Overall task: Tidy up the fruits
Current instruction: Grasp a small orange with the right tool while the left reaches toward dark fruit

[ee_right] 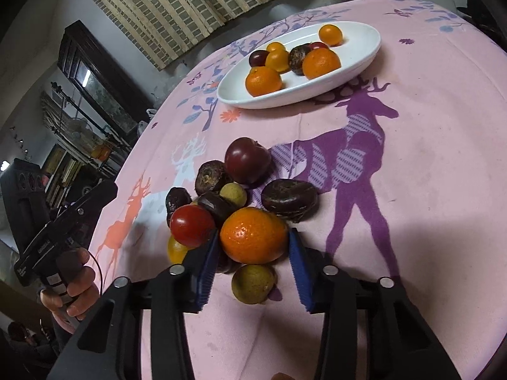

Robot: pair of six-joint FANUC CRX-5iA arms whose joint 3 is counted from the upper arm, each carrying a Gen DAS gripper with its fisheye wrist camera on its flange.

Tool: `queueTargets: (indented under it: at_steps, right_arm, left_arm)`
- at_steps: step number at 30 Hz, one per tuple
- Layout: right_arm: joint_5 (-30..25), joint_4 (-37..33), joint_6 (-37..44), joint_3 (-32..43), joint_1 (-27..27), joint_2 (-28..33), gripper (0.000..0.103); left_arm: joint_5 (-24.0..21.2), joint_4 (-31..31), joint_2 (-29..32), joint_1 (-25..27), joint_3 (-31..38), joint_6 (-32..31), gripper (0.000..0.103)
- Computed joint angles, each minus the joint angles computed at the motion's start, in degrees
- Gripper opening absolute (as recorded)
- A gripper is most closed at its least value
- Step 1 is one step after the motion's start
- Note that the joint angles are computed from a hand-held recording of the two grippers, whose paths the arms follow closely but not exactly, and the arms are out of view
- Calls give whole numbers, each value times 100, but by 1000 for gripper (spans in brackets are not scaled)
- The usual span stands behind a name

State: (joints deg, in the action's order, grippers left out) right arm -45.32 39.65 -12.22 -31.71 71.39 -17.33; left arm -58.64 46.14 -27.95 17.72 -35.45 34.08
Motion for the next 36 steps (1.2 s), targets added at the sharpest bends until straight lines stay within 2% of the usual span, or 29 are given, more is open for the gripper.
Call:
queueTargets:
  at_steps: [3,5,8,12,15,20,24,26,28,31,36]
  right_arm:
    - [-164,538,-389,-111,88,-88,42]
    - [-421,1073,-823,-256,205,-215,42]
    - [-921,1414,-1030,-273,387,-258,43]
    - [-938,1423,-1017,-265,390,-271,43]
    - [-911,1457,-999,-282,387,-304,43]
    - [-967,1579,-1078,-296,437,-316,43]
    - [-943,1614,-1103,-319,438,-342,43]
    - [-943,1638,-1106,-329,446,-354,43]
    - [-965,1652,-1110,-337,461,-365,43]
    - [-1000,1652,-1114,-337,475,-368,43]
    - [-1050,1583,-1090,-327,490,-363,43]
  left_arm:
    - [-124,-90,71,-17,57,8,98]
    - [-338,-151,192,-53,135,-70,98]
    - [-314,-334,209,-258,125,-213,98]
    - [-520,-459,404,-459,168,-296,78]
    - [-389,-527,483,-587,143,-237,72]
    - [-542,-371,761,-565,219,-174,67]
    - [-1271,-7,1309,-450,379,-237,67]
    - [-1208,56,1274,-487,318,-316,63]
    - [-1213,115,1211,-496,260,-382,52]
    - [-1253,99,1079,-440,200,-475,42]
    - [-1168,-64,716,-287,60,-362,42]
